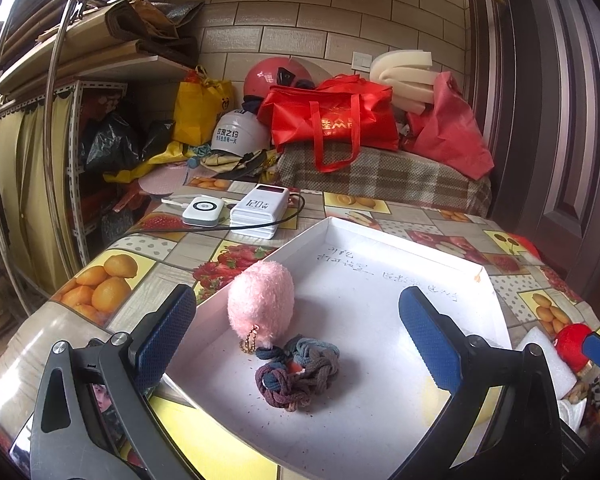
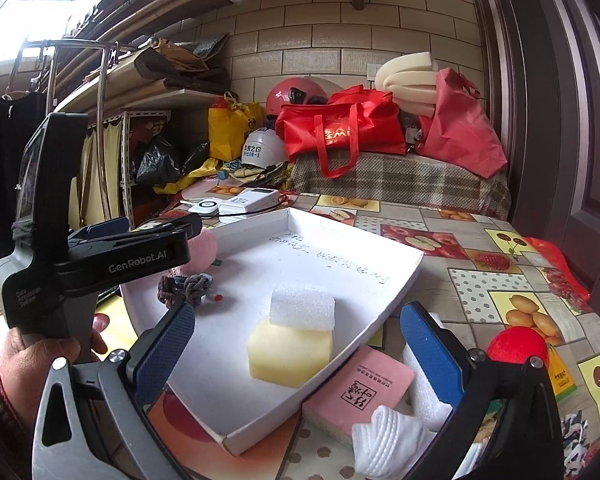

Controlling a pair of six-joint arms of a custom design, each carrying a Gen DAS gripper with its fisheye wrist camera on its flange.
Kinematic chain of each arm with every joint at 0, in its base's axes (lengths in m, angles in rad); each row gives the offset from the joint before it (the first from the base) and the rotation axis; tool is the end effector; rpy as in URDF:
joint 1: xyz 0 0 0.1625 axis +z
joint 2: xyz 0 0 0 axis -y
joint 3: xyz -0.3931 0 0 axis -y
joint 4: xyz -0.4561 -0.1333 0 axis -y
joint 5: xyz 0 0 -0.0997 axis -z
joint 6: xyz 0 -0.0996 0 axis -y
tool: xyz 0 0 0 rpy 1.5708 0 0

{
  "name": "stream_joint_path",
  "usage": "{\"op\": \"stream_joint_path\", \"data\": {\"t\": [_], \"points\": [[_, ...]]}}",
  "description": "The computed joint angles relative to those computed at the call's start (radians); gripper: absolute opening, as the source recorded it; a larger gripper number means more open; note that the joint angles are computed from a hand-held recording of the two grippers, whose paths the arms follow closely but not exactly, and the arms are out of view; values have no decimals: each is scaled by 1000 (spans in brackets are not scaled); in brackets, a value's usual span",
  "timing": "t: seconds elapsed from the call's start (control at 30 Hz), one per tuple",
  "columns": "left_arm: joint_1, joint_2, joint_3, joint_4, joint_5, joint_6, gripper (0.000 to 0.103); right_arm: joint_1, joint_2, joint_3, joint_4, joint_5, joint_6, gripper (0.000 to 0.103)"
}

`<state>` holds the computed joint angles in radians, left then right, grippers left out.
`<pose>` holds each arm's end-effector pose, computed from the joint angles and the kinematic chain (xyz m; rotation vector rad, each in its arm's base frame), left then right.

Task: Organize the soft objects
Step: 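Withdraw both open tools from the white tray, then grasp the white sock with the left tool while the right grasps the cow-print cloth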

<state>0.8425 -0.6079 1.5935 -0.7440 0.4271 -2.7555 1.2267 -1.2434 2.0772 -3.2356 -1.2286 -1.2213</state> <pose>-0.2261 -0.5900 -0.0999 0.1744 1.9297 -1.5253 -0.0352 -0.5923 0.2074 1.2646 -2.2361 1.1134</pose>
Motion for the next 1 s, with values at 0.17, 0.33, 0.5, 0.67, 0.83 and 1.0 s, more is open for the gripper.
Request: {"op": "stream_joint_path", "data": {"t": [0.17, 0.33, 0.5, 0.67, 0.83, 1.0], "points": [[-4, 26, -52, 270, 143, -192, 102, -55, -79, 17, 45, 7, -31, 103], [-38, 79, -102, 399, 275, -192, 102, -96, -80, -65, -32, -93, 128, 103], [-87, 173, -203, 552, 386, -112, 102, -153, -103, -164, 64, -125, 320, 103], [-124, 332, -416, 764, 391, -22, 102, -185, -128, -161, 31, -74, 288, 103], [-120, 497, -676, 1012, 360, -51, 102, -188, -131, -190, 123, -71, 299, 103], [-91, 520, -736, 1205, 611, -186, 102, -181, -123, -203, 145, -100, 298, 103]]}}
